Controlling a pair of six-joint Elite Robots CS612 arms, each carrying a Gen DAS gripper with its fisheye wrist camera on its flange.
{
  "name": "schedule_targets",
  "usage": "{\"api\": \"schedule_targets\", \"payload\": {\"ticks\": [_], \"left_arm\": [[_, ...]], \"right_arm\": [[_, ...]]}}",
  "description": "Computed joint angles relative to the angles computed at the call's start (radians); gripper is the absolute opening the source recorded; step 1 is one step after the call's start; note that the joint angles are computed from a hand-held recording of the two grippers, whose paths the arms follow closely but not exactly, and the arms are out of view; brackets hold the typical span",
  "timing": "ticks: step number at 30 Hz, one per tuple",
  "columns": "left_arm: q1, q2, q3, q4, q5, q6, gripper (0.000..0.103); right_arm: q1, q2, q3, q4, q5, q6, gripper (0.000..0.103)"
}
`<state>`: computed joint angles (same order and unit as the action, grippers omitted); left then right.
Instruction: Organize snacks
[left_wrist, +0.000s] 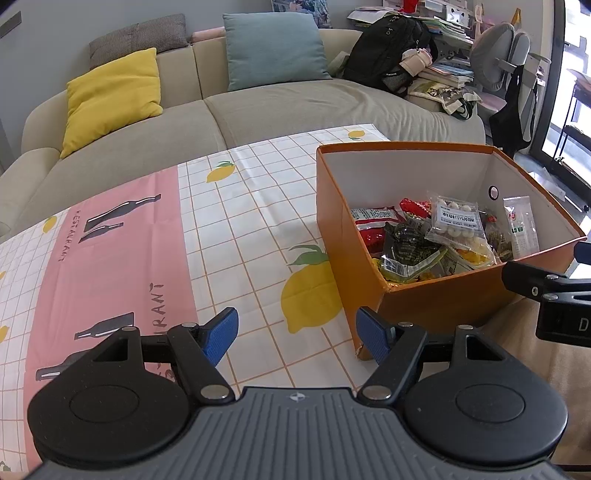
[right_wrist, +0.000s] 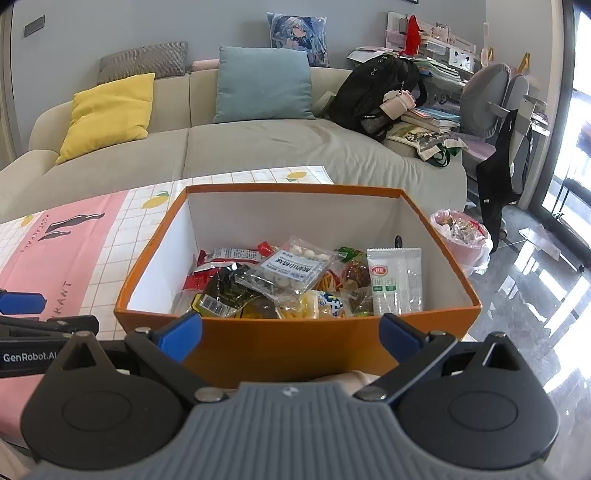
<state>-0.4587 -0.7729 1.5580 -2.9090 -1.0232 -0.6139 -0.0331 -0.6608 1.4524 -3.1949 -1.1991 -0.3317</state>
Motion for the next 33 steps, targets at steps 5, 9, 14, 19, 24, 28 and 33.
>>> {"api": "schedule_targets", "payload": {"ticks": [5, 9, 14, 19, 24, 28, 33], "left_arm": [[0.0, 0.0, 0.0, -0.001, 0.002, -0.001, 0.085], [0.0, 0.0, 0.0, -0.001, 0.001, -0.001, 0.085], [0.0, -0.002, 0.001, 0.002, 0.0, -0.008, 0.085], [0.0, -0.004, 0.002, 0.006, 0.001, -0.013, 0.085], [-0.001, -0.005, 0.004, 0.006, 0.004, -0.015, 0.085], [-0.001, -0.005, 0.004, 0.006, 0.005, -0.019, 0.085], [-0.001, -0.006, 0.004, 0.008, 0.006, -0.019, 0.085]], "right_arm": [[0.001, 0.0, 0.001, -0.004, -0.002, -0.001, 0.099], [0.001, 0.001, 0.002, -0.008, -0.002, -0.004, 0.099], [0.001, 0.001, 0.002, -0.009, -0.002, -0.003, 0.099], [0.001, 0.0, 0.002, -0.007, -0.001, -0.003, 0.099], [0.001, 0.0, 0.004, -0.008, -0.002, -0.003, 0.099], [0.002, 0.0, 0.005, -0.011, -0.003, -0.002, 0.099], [0.003, -0.001, 0.006, -0.007, -0.006, -0.003, 0.099]]}}
